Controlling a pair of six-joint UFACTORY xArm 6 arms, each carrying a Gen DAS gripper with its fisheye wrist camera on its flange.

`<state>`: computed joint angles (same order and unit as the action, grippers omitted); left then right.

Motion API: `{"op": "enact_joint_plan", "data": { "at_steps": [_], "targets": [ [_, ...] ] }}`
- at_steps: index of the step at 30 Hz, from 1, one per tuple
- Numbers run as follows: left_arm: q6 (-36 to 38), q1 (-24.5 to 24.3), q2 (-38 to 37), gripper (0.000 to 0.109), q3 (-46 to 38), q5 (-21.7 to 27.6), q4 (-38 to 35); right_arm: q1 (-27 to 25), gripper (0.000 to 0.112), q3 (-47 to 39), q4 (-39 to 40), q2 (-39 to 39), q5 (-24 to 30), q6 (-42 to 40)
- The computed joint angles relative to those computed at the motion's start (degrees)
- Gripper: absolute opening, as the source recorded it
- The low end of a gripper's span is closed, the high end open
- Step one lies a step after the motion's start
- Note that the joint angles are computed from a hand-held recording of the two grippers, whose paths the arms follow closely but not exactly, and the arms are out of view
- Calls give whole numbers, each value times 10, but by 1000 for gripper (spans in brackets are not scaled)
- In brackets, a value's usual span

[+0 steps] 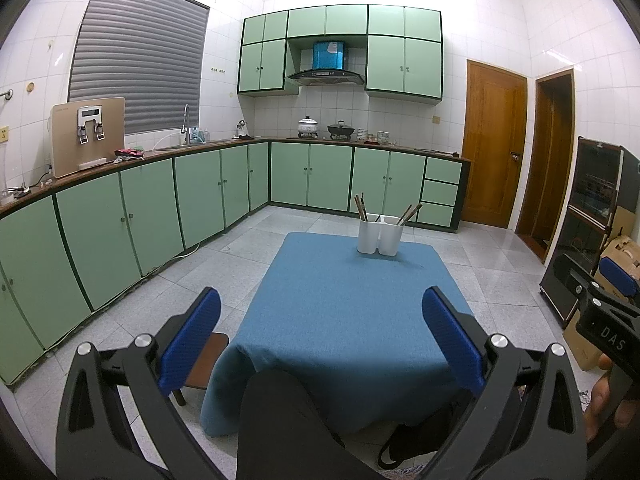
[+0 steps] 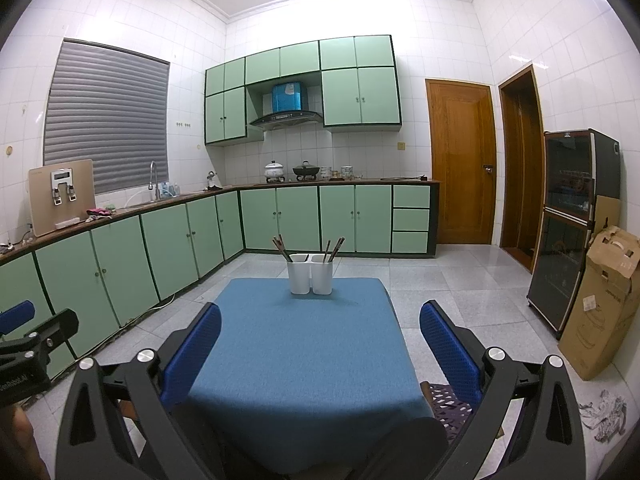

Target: Organize utensils

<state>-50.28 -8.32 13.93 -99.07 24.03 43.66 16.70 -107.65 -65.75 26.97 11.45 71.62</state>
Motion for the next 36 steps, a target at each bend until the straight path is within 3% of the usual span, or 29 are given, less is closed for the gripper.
{"op": "enact_joint_plan", "data": {
  "at_steps": [36],
  "targets": [
    [-13,-4,-1,98,-2,2,18,1,98,1,1,-1,1,-1]
  ]
}}
